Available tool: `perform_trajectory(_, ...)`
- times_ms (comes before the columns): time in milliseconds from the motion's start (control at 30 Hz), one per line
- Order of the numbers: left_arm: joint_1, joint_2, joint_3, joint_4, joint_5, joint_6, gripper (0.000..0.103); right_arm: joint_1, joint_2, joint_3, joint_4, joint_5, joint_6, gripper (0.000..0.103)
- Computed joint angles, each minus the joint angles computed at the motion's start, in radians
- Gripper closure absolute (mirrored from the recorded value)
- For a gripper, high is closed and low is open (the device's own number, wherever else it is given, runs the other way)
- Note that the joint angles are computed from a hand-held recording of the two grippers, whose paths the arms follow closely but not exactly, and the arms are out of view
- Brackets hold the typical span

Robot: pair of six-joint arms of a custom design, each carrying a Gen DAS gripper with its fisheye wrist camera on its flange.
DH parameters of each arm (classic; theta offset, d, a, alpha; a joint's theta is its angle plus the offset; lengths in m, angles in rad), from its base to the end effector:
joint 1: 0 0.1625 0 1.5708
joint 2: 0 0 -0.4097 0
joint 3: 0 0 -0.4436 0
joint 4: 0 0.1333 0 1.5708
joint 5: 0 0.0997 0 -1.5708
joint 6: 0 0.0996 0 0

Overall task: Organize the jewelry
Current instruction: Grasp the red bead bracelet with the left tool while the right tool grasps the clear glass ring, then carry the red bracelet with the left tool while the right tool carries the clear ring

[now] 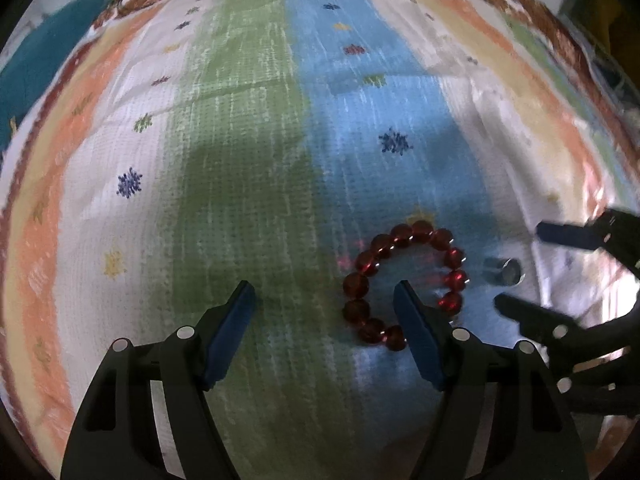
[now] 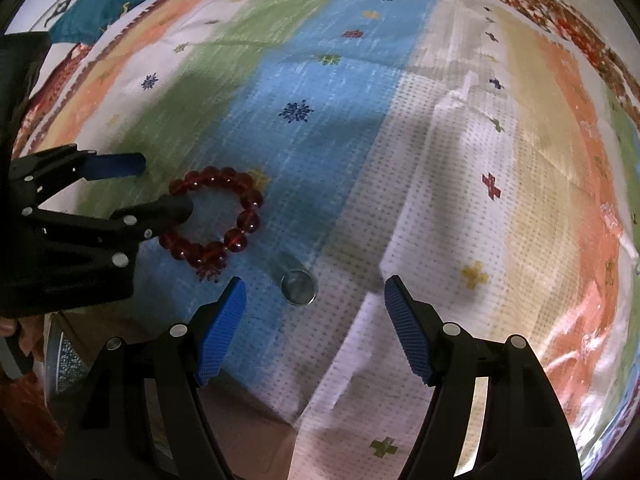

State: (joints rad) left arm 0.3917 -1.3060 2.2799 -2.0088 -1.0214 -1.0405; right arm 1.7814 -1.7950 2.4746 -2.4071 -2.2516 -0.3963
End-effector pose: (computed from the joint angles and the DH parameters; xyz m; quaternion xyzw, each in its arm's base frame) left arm -0.2980 -0.3236 0.0671 0.1359 0.9210 -0.1209 0.3446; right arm 0.1453 -0.3417 0.2223 0.2559 -0.9046 0.0426 0.3382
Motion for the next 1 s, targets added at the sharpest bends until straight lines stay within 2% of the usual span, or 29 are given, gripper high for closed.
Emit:
perform_trajectory(100, -0.001, 0.013, -0.01, 0.025, 0.011, -0.004, 0.035, 0.002, 0.017, -0.009, 0.005, -0.009, 0.019, 0.044)
perform_trajectory(200, -0.003, 0.014, -0.015, 0.05, 0.024, -0.016, 0.045, -0.004, 0.022, -0.022, 0.023, 0.006, 0.027, 0.053)
perform_trajectory(300, -0.005, 0.005, -0.009, 0.044, 0.02, -0.011, 0.062, -0.006, 0.029, -0.025, 0.025, 0.009, 0.029, 0.066)
perform_trajectory(367, -0.006, 0.006, -0.007, 0.038, 0.017, -0.006, 0.083, -0.003, 0.036, -0.025, 0.019, 0.002, 0.026, 0.071)
perform_trajectory(400, -0.006, 0.005, -0.003, 0.025, 0.012, 0.002, 0.09, -0.004, 0.035, -0.026, 0.02, 0.002, 0.023, 0.078)
perform_trajectory(433, -0.007, 0.006, -0.003, 0.025, 0.011, 0.002, 0.09, -0.005, 0.035, -0.026, 0.018, 0.005, 0.022, 0.083)
perform_trajectory(700, -0.018, -0.014, 0.009, 0.014, 0.017, -0.021, 0.09, -0.015, 0.003, -0.012, 0.008, 0.025, 0.003, 0.083)
perform_trajectory(1000, -0.062, -0.069, 0.024, -0.01, 0.03, -0.025, 0.09, 0.005, -0.053, 0.015, 0.002, 0.009, 0.01, 0.083)
